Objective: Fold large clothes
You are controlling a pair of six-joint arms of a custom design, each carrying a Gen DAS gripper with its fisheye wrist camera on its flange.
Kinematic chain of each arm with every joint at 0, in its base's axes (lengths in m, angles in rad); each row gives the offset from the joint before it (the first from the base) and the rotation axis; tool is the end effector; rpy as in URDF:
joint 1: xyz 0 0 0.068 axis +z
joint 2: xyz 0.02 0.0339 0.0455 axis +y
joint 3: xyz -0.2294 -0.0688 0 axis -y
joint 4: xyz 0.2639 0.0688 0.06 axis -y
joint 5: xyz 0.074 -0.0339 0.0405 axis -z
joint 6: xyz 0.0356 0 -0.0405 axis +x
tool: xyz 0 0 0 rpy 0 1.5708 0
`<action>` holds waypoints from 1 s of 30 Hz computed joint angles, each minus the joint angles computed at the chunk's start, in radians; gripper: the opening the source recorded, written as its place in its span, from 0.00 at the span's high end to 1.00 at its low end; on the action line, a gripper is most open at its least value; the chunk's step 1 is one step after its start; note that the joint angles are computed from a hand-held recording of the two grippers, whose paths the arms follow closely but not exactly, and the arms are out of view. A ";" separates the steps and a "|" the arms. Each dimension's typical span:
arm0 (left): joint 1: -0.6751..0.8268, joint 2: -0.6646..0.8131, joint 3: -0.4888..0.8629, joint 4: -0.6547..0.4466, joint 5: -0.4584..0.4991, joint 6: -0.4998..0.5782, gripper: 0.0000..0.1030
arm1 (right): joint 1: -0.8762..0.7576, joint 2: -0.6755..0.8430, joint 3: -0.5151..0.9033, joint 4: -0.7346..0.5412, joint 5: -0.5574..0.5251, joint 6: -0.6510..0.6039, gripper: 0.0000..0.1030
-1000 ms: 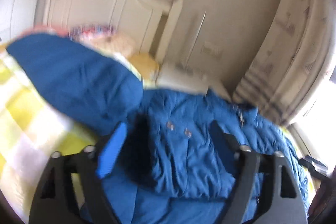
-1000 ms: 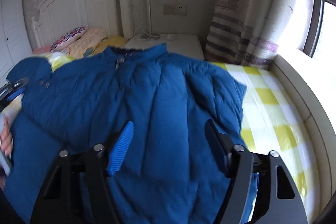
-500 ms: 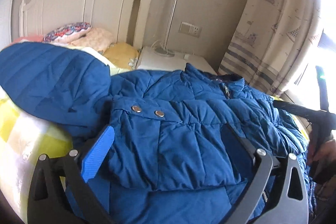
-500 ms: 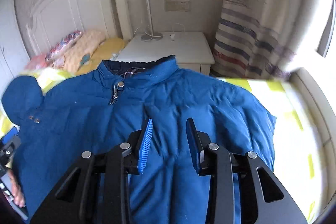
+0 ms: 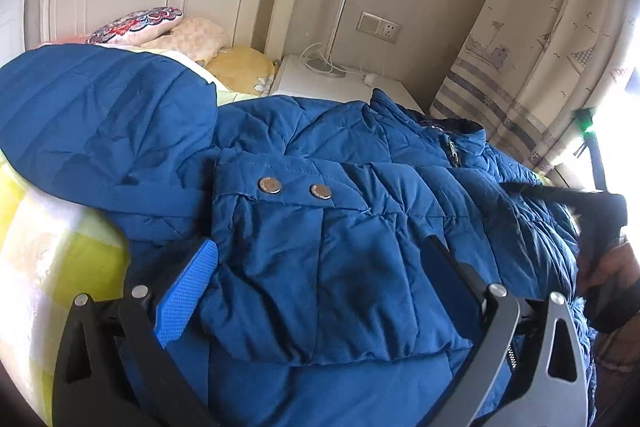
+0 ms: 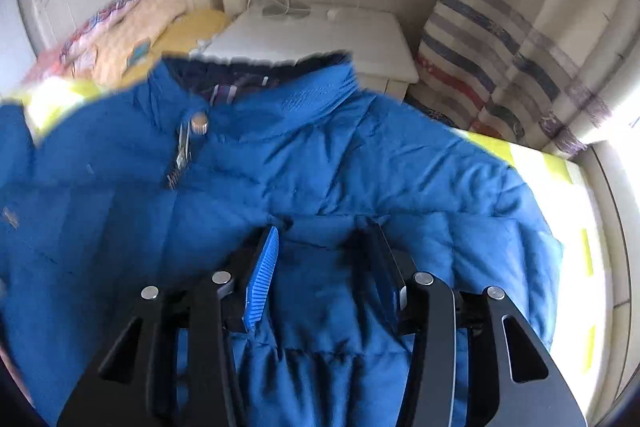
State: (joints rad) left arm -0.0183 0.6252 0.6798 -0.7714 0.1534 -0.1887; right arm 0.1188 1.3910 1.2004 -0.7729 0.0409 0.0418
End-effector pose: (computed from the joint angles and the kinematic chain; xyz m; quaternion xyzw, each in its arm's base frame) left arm 0.1764 -0.0087 0.2503 -0.0456 0.9069 -0.1120 0.4035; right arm 0.3100 0.0355 0.2581 -0.0306 0.9536 0.0045 0.2995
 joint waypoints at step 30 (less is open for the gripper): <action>0.009 0.077 0.023 -0.005 0.009 0.012 0.02 | -0.227 -0.554 -0.418 -0.135 -0.032 -0.052 0.13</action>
